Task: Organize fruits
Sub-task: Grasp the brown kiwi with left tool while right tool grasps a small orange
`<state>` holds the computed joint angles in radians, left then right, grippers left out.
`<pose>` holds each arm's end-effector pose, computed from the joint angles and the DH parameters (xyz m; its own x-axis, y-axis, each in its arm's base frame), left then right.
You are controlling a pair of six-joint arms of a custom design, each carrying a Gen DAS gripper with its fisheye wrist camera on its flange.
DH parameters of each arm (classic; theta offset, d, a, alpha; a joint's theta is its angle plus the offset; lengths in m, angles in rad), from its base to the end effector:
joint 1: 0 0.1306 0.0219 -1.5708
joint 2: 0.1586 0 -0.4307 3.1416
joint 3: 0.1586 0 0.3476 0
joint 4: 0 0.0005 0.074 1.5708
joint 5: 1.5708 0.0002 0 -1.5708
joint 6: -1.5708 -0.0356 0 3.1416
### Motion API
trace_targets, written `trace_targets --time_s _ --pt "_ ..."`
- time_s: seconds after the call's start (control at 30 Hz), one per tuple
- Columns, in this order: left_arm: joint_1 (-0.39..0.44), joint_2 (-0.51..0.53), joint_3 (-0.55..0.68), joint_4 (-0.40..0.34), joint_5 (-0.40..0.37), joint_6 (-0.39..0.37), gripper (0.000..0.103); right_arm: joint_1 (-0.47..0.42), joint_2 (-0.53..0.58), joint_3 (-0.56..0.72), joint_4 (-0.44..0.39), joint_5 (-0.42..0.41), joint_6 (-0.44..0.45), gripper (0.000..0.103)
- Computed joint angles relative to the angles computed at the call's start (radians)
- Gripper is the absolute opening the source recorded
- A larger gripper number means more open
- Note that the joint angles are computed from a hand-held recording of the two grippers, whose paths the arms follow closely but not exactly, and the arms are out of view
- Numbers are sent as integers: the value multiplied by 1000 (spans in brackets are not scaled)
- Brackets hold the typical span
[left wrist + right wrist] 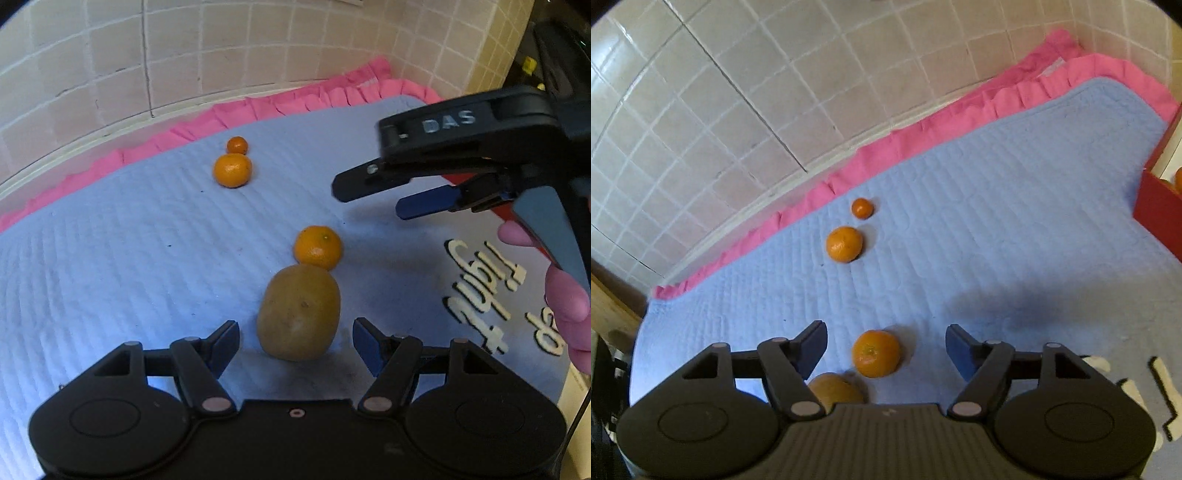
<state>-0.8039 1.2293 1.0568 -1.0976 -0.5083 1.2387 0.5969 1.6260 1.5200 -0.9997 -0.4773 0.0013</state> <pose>0.2320 -0.2165 0.3940 -0.7162 -0.4469 -0.5360 -0.4541 0.8817 -0.1285 0.4097 0.2976 0.4202 -0.7384 -0.5032 -0.4490 -0.6706 0.6182 0.4100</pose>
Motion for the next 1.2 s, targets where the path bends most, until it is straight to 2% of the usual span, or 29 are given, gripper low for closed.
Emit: trace_targets --time_s 0.1,0.27,0.4,0.43,0.47,0.53,0.6,0.83,1.0,1.2 --pt "5 -3 -7 10 6 -16 80 -5 7 -10 10 25 -21 72" --pt "49 -12 -39 98 56 -91 80 -24 49 19 37 44 -69 73" --pt "90 -6 -65 157 108 -148 80 0 99 89 25 46 -41 77" --pt "99 -7 -74 168 121 -149 75 14 114 110 19 43 -28 78" --pt "99 -9 -80 171 114 -146 65 28 131 135 -3 44 -27 78" --pt "95 -28 -100 188 99 -151 65 60 167 175 -11 48 -9 78" --pt "98 -58 -127 217 106 -111 64 94 201 206 -7 68 -1 78" --pt "66 -86 -119 110 61 -49 64 162 289 278 -5 133 10 75" --pt "73 -109 -128 75 54 -14 64 182 313 304 15 155 11 76" --pt "67 -112 -130 72 53 11 64 196 310 297 30 187 35 76"
